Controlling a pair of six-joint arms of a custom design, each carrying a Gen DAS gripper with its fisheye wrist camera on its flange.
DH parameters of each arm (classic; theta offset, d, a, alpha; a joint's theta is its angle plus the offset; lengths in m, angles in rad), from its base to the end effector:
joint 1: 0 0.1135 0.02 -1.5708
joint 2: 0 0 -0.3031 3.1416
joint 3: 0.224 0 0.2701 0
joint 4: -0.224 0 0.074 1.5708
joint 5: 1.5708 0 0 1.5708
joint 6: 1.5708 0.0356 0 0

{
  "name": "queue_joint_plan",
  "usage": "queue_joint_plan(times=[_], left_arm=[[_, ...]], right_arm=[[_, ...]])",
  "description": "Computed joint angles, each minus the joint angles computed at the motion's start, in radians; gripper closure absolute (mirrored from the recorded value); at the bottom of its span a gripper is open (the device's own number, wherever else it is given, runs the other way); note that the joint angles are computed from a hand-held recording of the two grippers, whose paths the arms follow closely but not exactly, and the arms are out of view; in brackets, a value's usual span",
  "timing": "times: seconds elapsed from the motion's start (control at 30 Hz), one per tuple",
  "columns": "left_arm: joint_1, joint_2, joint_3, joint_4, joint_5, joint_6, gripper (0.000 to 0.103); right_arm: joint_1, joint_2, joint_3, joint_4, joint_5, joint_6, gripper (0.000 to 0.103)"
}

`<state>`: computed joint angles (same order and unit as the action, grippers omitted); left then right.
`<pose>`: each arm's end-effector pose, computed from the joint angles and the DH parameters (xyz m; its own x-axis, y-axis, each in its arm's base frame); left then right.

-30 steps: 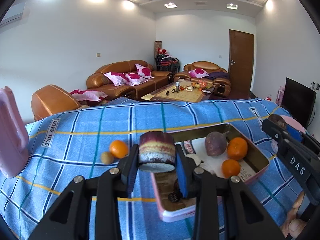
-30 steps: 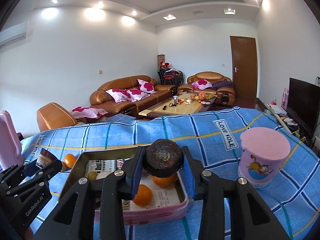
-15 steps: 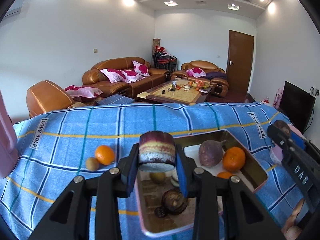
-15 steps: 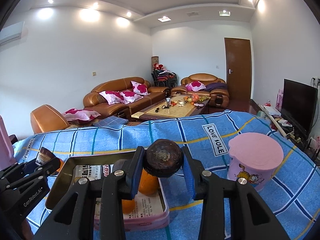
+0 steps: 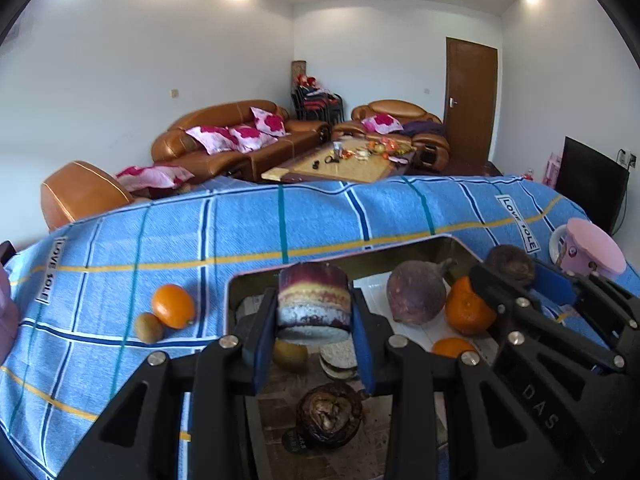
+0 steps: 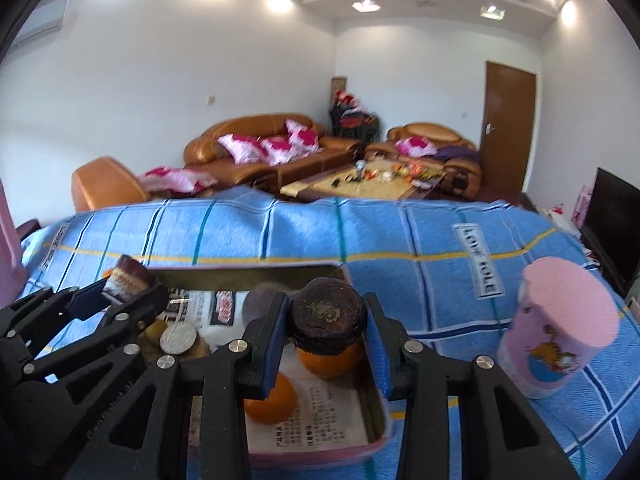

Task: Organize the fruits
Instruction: 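Open both grippers to drop the cake slice and dark fruit into the tin box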

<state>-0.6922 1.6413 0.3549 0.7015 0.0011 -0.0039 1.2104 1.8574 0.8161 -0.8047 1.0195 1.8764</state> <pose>0.2034 -0.1687 0.1194 -0.4275 0.3494 -0.8338 0.6373 0.7706 -0.0039 0.1219 0.2376 0.1181 -0.4432 0.2405 -0.8636 0.4957 0.8684 -0.0125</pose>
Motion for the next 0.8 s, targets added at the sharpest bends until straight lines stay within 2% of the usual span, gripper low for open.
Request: queue_joint_plan(times=[0.2, 0.37, 0.53, 0.6, 0.67, 0.73, 0.8], left_arm=[[0.022, 0.018, 0.034, -0.066, 0.041, 0.003, 0.067], [0.036, 0.043, 0.068, -0.117, 0.067, -0.015, 0.067], [0.048, 0.053, 0.079, -0.135, 0.072, -0.036, 0.067], [0.051, 0.059, 0.081, -0.137, 0.072, -0.042, 0.067], [0.052, 0.057, 0.079, -0.135, 0.070, -0.041, 0.067], [0.058, 0.049, 0.072, -0.131, 0.072, -0.038, 0.067], [0.067, 0.044, 0.068, -0.131, 0.078, -0.039, 0.067]], right_arm=[[-0.050, -0.035, -0.048, 0.208, -0.046, -0.235, 0.064], [-0.063, -0.052, -0.077, 0.300, -0.073, -0.314, 0.063], [-0.077, -0.093, -0.147, 0.480, -0.107, -0.422, 0.063], [-0.080, -0.112, -0.185, 0.568, -0.123, -0.453, 0.061], [-0.072, -0.125, -0.205, 0.604, -0.111, -0.454, 0.060], [-0.063, -0.126, -0.208, 0.615, -0.092, -0.452, 0.058], [-0.049, -0.126, -0.201, 0.593, -0.067, -0.427, 0.052]])
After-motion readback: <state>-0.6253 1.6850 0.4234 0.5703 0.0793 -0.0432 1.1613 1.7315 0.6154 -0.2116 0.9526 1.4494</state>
